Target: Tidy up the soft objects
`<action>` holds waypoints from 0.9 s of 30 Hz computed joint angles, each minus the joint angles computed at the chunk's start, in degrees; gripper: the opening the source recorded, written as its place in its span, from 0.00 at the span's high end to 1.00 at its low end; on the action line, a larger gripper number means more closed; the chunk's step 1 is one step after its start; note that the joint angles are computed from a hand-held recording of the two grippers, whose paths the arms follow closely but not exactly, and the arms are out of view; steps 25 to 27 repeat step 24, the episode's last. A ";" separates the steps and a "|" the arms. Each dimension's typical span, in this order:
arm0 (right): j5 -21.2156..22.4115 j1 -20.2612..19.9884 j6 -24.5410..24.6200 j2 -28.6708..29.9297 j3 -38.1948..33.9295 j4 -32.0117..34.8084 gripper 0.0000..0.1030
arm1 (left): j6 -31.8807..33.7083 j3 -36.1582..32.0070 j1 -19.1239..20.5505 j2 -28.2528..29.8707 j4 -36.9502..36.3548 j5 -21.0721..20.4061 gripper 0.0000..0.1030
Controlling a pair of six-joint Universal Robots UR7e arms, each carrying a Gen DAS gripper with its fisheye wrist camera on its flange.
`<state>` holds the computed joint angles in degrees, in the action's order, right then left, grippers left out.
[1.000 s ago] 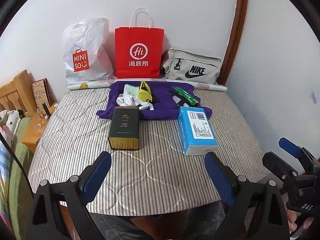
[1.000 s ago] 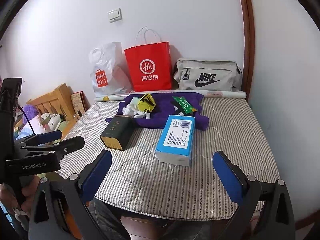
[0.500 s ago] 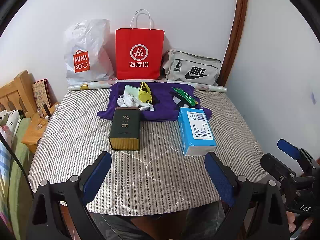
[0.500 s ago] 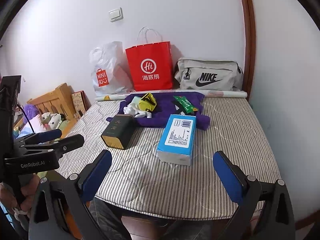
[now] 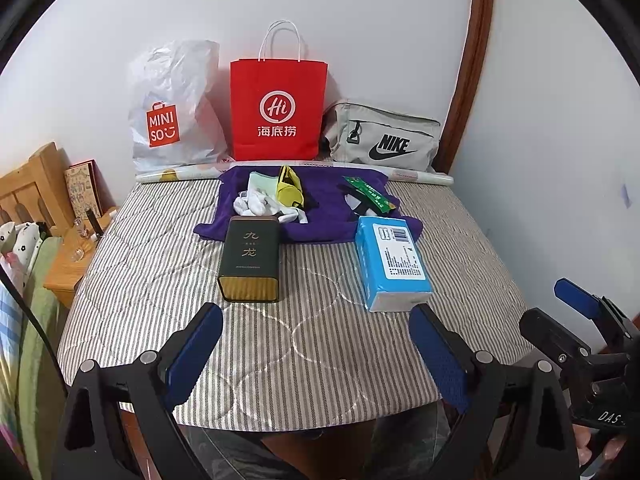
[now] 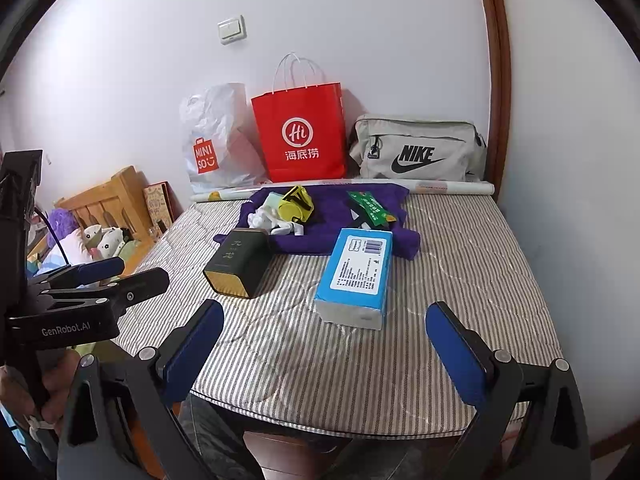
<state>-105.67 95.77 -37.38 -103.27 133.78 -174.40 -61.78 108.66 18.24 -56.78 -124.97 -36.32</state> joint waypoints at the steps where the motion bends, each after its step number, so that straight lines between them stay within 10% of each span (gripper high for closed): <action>1: 0.11 -0.04 0.02 0.00 -0.01 0.05 0.03 | 0.00 0.03 0.00 -0.02 -0.06 -0.02 0.08; 27: -0.08 0.15 -0.07 -0.57 0.23 0.76 0.03 | 0.52 0.14 -0.08 0.13 -0.89 -0.26 0.08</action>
